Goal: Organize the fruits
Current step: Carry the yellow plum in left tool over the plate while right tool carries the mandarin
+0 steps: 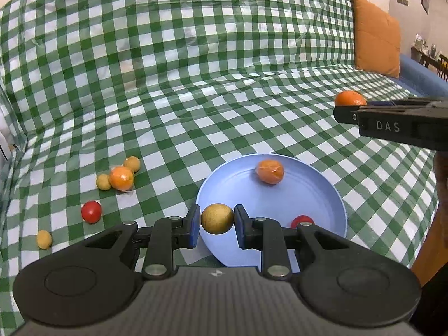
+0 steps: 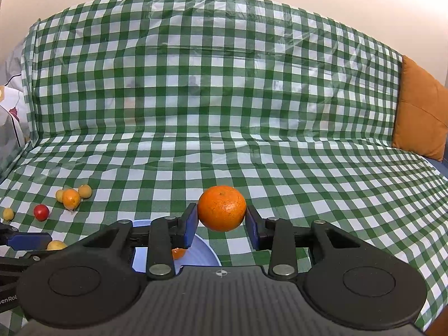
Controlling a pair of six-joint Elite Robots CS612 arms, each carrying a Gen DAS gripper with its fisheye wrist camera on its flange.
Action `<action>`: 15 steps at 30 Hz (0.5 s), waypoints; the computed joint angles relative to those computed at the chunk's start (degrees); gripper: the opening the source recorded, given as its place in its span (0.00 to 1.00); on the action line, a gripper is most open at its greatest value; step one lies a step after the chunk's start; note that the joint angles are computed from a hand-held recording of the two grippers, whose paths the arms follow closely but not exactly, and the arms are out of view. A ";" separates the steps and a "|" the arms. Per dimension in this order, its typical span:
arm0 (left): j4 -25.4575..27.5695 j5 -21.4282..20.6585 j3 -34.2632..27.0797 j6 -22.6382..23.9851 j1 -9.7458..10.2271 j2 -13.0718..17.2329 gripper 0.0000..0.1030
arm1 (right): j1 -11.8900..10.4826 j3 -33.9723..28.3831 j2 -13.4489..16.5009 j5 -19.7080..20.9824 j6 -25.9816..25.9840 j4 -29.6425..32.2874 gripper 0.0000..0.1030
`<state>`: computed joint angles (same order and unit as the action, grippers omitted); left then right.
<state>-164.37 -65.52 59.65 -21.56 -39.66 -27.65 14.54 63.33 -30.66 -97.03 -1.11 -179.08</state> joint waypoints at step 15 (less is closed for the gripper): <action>0.09 -1.96 -0.54 -2.20 0.31 0.20 0.28 | 0.04 -0.39 0.01 0.34 -1.00 1.74 0.37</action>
